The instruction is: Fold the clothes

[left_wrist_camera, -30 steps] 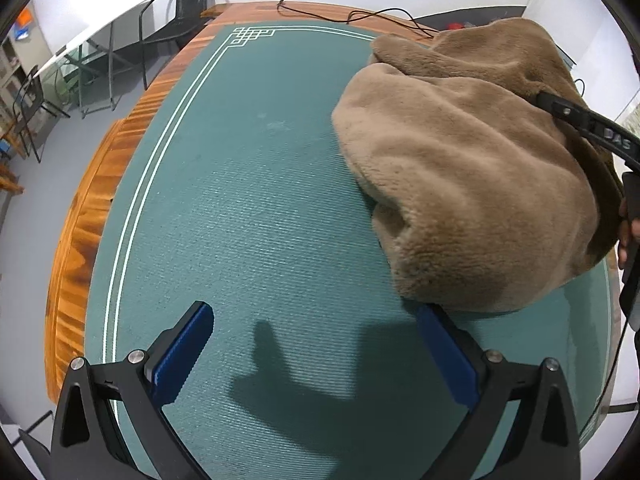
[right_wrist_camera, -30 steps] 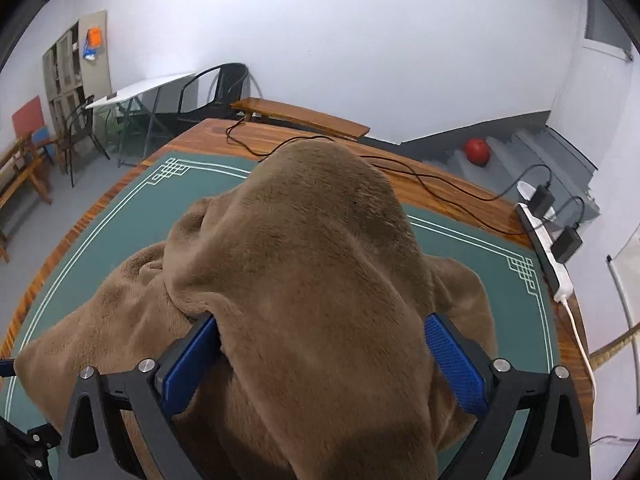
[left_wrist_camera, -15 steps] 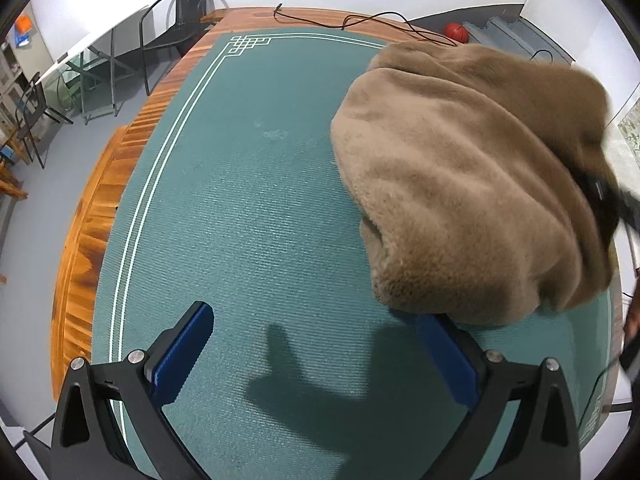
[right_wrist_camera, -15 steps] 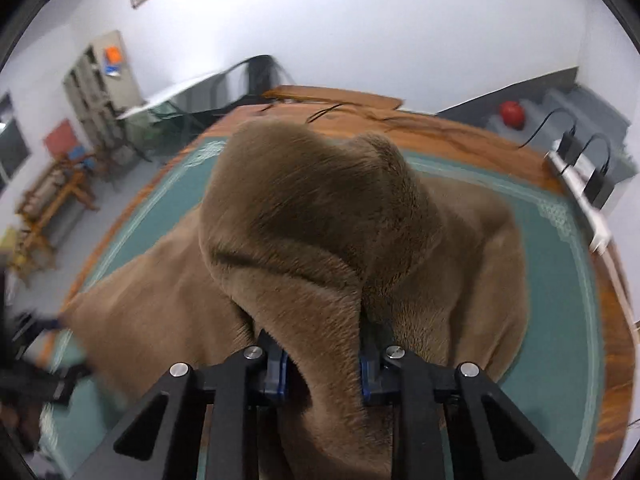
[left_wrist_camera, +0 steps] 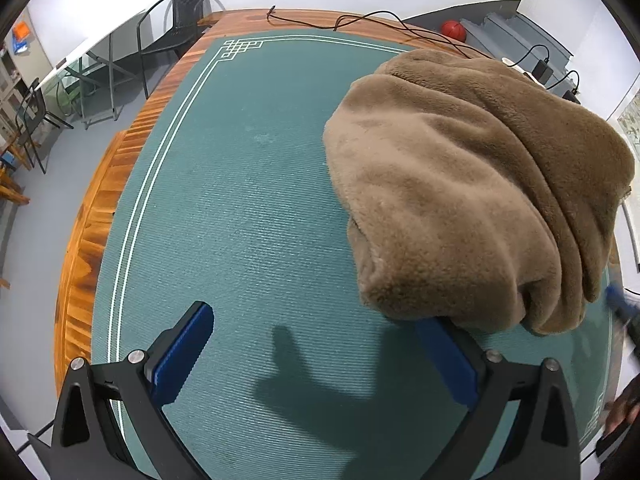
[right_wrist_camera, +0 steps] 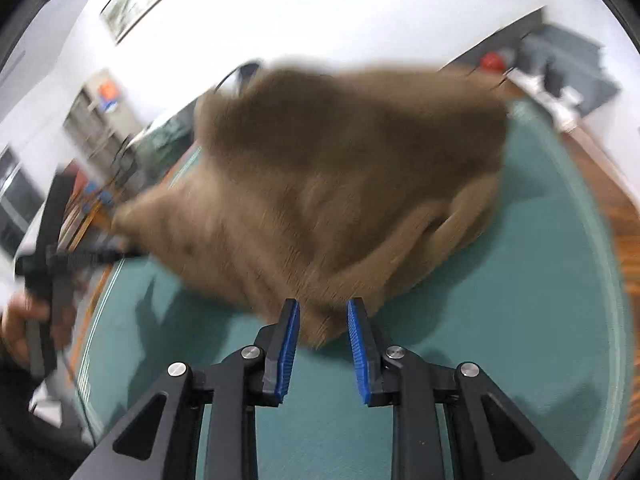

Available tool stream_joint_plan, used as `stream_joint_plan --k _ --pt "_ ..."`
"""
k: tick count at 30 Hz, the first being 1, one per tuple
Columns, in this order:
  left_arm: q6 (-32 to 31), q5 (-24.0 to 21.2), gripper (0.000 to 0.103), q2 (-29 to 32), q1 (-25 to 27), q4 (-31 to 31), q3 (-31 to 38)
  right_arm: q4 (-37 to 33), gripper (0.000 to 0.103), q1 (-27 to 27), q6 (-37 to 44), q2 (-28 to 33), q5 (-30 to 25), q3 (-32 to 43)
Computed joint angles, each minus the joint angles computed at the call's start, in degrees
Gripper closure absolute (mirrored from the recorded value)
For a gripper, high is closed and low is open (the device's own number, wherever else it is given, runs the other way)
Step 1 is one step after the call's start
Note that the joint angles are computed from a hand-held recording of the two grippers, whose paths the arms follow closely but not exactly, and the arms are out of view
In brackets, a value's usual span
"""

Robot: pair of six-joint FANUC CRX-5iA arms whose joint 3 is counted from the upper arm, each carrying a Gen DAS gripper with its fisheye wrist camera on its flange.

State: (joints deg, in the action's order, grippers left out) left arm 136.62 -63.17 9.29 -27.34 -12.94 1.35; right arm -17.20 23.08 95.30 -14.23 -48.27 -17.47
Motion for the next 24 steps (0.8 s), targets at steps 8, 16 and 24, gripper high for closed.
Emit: stream_joint_plan --k 8,16,24 --pt "0.27 -1.58 0.001 -0.23 -0.79 -0.13 1.11 7.41 0.028 6.27 -4.42 4.72 10.71 7.48" --pt "0.90 -2.77 0.001 -0.80 -2.00 -1.63 2.30 12.51 0.028 10.20 -4.56 19.93 0.53 20.79" --pt "2.66 -3.68 0.001 -1.70 -1.82 -2.80 2.21 -15.15 0.027 3.50 18.83 14.74 -12.99 15.26"
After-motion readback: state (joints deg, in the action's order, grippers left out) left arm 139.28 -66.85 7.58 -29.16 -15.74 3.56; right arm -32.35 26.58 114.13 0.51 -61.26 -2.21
